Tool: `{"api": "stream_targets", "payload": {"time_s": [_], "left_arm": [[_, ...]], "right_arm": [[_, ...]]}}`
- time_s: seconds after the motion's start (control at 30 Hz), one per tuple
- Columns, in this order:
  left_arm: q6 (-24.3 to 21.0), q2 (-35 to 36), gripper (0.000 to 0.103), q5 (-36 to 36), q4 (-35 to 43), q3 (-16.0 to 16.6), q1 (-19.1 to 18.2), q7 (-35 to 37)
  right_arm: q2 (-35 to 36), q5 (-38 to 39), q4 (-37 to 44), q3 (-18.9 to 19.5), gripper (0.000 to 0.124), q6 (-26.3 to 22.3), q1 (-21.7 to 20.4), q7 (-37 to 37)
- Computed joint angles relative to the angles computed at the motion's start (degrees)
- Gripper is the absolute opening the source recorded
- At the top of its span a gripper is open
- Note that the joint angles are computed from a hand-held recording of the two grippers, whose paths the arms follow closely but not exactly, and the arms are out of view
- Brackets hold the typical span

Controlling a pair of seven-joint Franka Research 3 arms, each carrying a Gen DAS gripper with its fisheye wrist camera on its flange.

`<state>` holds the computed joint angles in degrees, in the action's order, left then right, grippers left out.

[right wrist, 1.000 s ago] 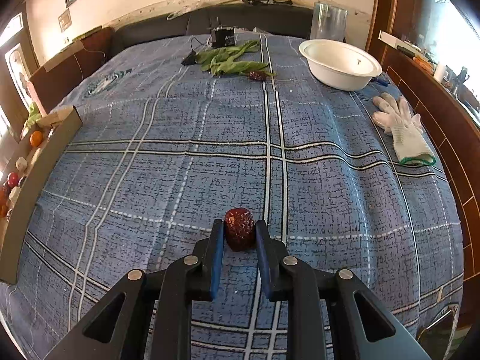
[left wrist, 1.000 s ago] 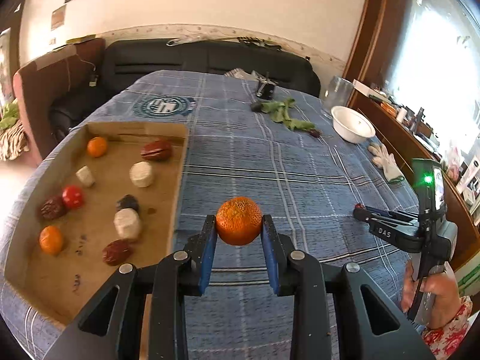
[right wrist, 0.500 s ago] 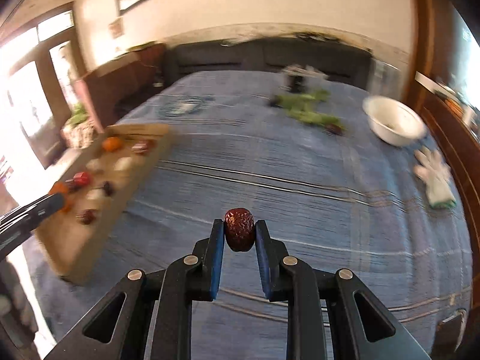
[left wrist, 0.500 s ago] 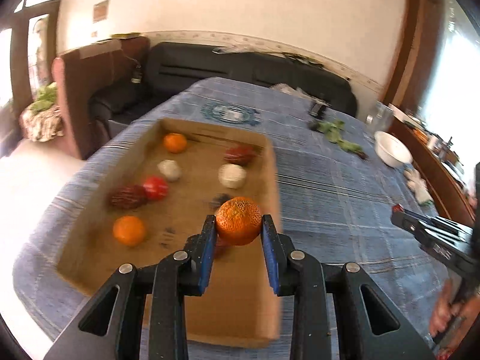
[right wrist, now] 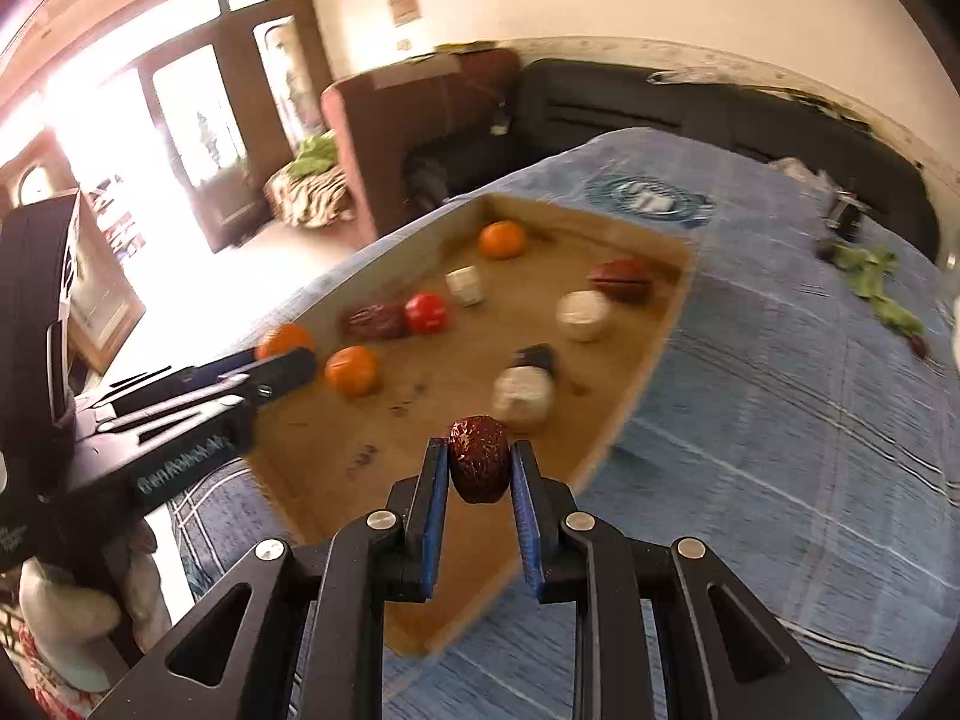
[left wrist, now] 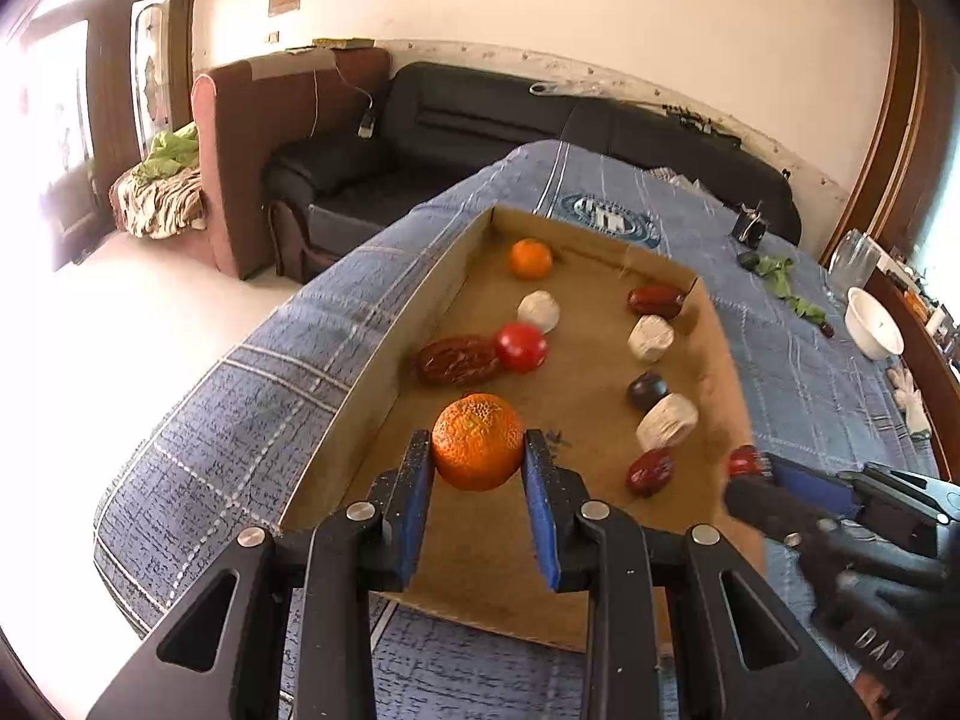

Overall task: Organize fruits
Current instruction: 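Carry the orange and date into the cardboard box and open both tools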

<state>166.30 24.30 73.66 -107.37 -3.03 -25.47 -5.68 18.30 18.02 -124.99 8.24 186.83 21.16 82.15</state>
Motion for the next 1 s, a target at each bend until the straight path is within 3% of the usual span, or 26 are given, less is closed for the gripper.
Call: {"api": "stream_targets", "payload": {"time_s": [0.4, 0.8, 1.0], "left_arm": [[-1.14, 2.55, 0.029, -3.76, 1.50, 0.42, -0.63, 4.30], [-2.03, 2.58, 0.030, -3.39, 1.80, 0.94, -1.53, 3.71], [-3.08, 1.37, 0.046, -0.34, 1.34, 1.22, -2.41, 1.25]], "right_arm": [[5.59, -3.07, 5.26, -10.80, 0.024, -3.88, 11.15, 3.15], [6.83, -4.76, 5.83, -10.57, 0.024, -3.49, 10.69, 4.47], [6.74, -4.70, 5.69, -10.01, 0.024, -3.25, 10.16, 3.98]]}}
